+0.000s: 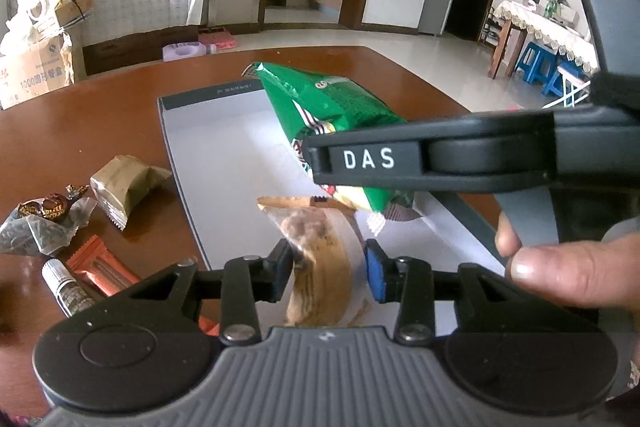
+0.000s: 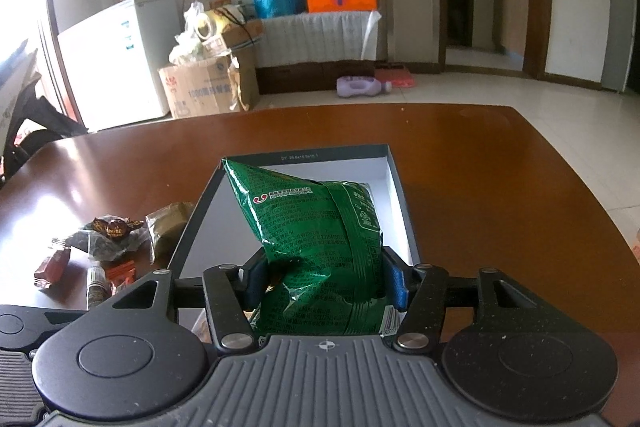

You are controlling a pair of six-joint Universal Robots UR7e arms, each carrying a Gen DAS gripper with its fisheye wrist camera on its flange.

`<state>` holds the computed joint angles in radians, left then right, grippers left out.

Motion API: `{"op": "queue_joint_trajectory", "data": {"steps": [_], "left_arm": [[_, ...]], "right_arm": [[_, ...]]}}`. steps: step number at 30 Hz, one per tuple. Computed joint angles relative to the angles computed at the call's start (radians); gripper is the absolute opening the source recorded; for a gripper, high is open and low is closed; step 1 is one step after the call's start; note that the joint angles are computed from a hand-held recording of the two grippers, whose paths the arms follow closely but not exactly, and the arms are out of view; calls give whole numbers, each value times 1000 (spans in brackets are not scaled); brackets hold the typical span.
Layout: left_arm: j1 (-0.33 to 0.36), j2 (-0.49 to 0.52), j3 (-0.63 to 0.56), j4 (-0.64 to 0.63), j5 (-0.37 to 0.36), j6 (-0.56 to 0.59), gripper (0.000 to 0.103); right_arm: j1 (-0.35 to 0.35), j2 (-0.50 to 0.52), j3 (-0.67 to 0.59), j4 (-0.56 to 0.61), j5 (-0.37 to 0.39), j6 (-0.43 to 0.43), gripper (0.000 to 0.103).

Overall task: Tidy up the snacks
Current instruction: 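Lower both snacks into the box and open both tools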

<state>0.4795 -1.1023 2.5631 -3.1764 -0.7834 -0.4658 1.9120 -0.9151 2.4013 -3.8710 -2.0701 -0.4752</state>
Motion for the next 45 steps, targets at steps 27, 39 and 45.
{"op": "queue_joint_trajectory", "data": {"steps": [27,39,45], "left_arm": [[-50,-119,76,38,70,-17,61],[-97,-280,117,225,119,-114,61],[-120,-388,138,360,141,-175,61]], "right_arm": [[19,-12,25,-59,74,6,75],[44,-1,24,-76,104,9,75],[52,4,13,-61,112,13,75]]}}
